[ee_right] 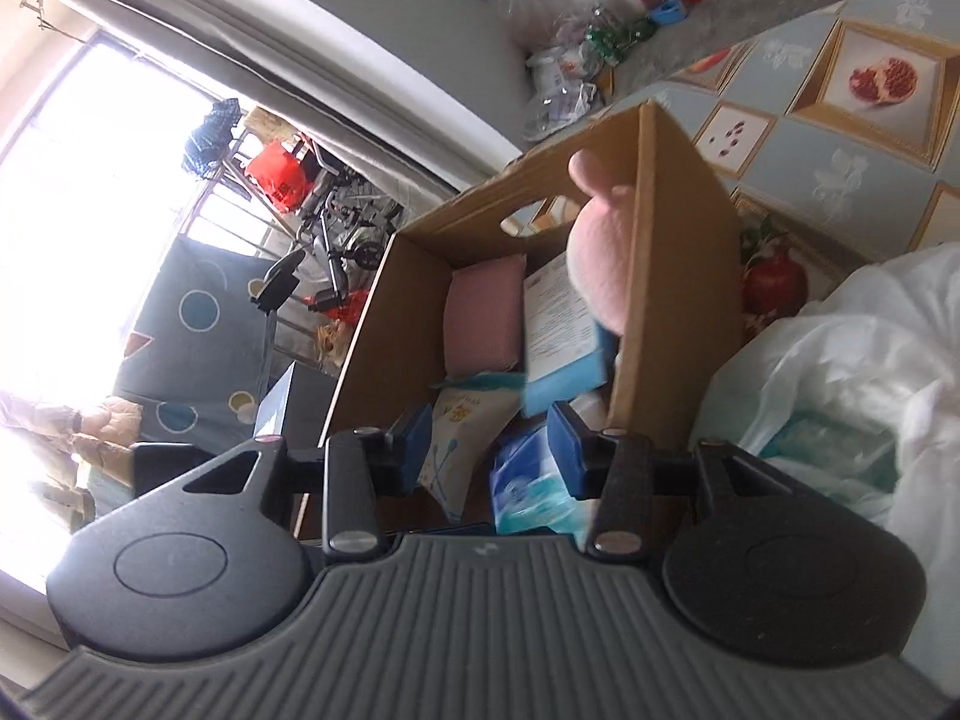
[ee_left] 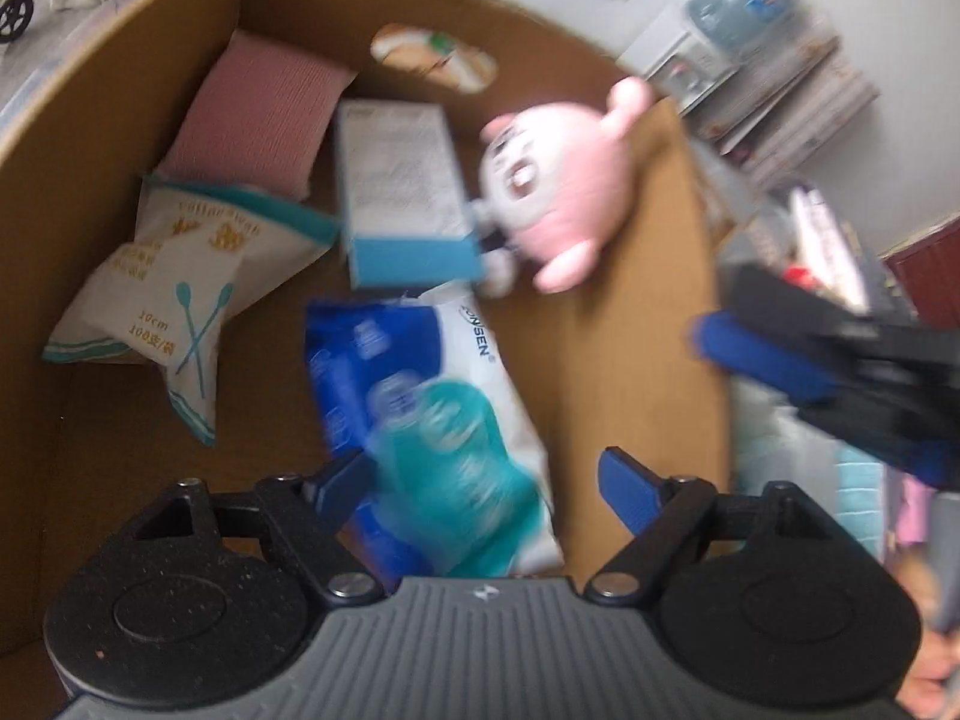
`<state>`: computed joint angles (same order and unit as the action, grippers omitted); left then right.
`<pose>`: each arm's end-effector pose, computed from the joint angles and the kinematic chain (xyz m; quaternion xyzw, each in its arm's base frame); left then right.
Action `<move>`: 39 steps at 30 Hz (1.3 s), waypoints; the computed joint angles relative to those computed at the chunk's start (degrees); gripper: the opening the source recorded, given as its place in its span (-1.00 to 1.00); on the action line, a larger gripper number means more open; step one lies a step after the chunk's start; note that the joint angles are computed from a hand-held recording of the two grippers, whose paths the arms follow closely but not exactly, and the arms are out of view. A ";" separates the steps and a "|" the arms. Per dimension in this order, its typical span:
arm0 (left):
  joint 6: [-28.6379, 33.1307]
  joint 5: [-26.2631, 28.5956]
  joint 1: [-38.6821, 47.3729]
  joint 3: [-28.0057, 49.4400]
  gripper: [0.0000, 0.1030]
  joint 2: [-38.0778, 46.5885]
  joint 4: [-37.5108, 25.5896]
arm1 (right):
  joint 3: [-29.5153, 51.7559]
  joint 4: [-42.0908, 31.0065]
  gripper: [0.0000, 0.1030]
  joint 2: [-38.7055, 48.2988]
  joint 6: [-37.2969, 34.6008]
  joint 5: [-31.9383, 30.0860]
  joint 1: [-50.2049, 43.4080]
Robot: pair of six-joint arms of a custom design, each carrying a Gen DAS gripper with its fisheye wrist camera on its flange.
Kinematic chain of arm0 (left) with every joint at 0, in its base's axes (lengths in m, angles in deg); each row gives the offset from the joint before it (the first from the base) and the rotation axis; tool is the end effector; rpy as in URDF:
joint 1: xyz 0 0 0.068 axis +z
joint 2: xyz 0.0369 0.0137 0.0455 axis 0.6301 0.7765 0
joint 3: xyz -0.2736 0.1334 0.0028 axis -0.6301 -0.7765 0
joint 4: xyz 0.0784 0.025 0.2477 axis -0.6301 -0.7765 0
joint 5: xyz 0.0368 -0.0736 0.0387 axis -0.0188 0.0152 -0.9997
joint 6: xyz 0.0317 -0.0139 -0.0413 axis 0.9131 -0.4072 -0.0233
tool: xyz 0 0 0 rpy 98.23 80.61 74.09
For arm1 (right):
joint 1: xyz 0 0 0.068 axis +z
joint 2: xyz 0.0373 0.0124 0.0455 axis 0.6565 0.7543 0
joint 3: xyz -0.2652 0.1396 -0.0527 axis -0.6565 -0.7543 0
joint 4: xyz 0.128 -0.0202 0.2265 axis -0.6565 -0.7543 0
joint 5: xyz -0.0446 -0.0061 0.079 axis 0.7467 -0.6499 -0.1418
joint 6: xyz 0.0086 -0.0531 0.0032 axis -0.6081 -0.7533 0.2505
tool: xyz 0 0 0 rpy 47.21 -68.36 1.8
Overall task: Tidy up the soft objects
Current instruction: 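Carry the blue wipes pack with left tool into box while right tool carries white pack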
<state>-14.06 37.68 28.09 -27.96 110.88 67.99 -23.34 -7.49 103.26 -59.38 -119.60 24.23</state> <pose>0.2821 -0.0687 0.0716 0.0797 0.9659 -0.2134 0.1227 0.2110 -0.0378 0.1077 0.1823 0.8660 0.3716 0.2806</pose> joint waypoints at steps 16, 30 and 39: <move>1.17 0.13 -1.96 -0.14 0.54 0.72 3.72 | 1.50 -1.15 -0.15 2.38 -3.71 -4.56 -4.31; 3.16 -2.61 -2.00 2.05 0.24 5.49 -1.46 | -2.91 -9.04 -0.12 -6.44 -12.63 -7.65 -10.13; -5.61 -2.48 -2.88 4.80 0.16 7.67 0.71 | -4.17 -12.79 -0.10 -5.88 -19.50 -9.97 -18.63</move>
